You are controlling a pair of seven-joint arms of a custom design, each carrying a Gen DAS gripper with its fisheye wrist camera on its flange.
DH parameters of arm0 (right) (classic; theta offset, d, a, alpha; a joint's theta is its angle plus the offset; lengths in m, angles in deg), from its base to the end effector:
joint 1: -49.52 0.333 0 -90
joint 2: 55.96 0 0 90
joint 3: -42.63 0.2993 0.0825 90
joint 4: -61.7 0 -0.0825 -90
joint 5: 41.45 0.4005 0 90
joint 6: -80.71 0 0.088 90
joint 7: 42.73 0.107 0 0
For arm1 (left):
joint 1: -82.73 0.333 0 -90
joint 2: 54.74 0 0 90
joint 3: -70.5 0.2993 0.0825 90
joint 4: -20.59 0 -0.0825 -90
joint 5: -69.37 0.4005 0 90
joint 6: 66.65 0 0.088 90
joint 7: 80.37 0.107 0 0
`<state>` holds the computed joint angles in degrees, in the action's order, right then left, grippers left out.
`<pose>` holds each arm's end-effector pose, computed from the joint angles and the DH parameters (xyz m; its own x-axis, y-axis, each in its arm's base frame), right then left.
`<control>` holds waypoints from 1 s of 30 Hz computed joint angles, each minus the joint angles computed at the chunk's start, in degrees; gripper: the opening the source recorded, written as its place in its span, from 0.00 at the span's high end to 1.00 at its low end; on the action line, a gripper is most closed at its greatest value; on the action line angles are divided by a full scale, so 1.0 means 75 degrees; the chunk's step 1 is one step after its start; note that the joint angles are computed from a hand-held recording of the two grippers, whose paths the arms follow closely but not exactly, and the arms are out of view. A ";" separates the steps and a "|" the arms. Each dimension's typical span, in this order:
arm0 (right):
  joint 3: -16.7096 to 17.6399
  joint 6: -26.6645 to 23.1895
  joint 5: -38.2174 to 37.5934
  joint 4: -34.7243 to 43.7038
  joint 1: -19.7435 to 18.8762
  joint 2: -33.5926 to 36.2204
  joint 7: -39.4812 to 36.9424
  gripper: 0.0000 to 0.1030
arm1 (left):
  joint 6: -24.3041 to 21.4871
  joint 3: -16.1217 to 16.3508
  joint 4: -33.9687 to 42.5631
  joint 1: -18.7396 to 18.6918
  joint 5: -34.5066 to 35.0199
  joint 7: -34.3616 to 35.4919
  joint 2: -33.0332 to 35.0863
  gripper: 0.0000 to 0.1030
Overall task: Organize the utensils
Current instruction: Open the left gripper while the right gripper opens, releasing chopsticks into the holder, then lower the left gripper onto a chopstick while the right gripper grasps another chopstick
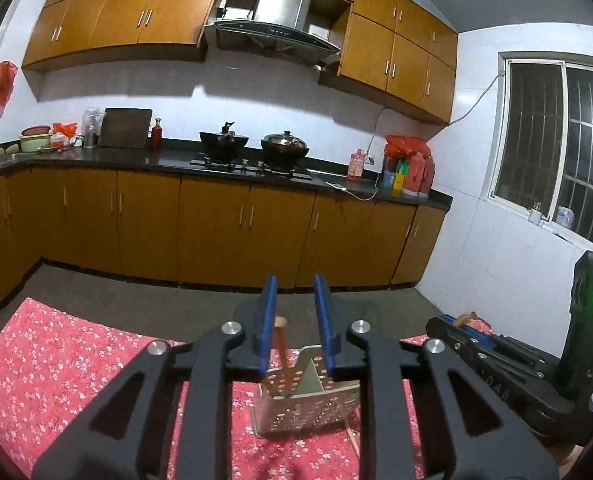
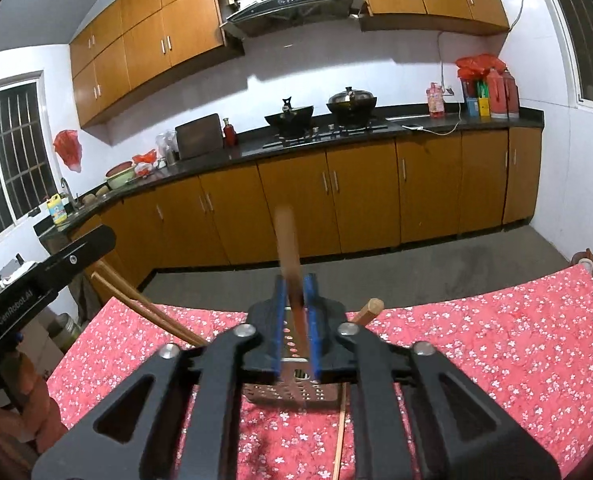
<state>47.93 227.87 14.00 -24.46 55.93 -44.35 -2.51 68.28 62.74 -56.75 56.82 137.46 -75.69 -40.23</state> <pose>0.6761 0.1198 0.6278 0.5589 -0.7941 -0.2387 -0.4692 -0.0655 -0.8806 0.5929 -0.3628 0.6630 0.2201 -0.9570 0.1887 -0.2648 -0.2448 -0.9327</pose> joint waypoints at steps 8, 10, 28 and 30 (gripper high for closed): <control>-0.0033 0.0195 0.0984 -0.0397 -0.0115 -0.0520 -0.0666 0.71 | 0.0068 -0.0150 -0.0791 0.0080 0.0478 -0.0658 -0.0711 0.77; -0.0139 0.0294 0.1396 -0.0719 -0.0152 -0.0801 -0.0985 0.71 | 0.0062 -0.0278 -0.1150 0.0161 0.0600 -0.0843 -0.1028 0.74; -0.0607 -0.1221 -0.2199 -0.2207 -0.0222 -0.0336 0.1718 0.87 | -0.0424 -0.1194 -0.4637 0.1082 -0.2221 -0.0773 -0.2531 0.68; -0.0560 -0.1248 -0.2277 -0.2309 -0.0188 -0.0309 0.1714 0.87 | -0.0270 -0.1190 -0.4819 0.1099 -0.2430 -0.0767 -0.2505 0.68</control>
<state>43.73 218.51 -3.08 -41.78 54.52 -46.67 10.34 66.26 53.82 -92.89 65.06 119.23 -81.44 -59.02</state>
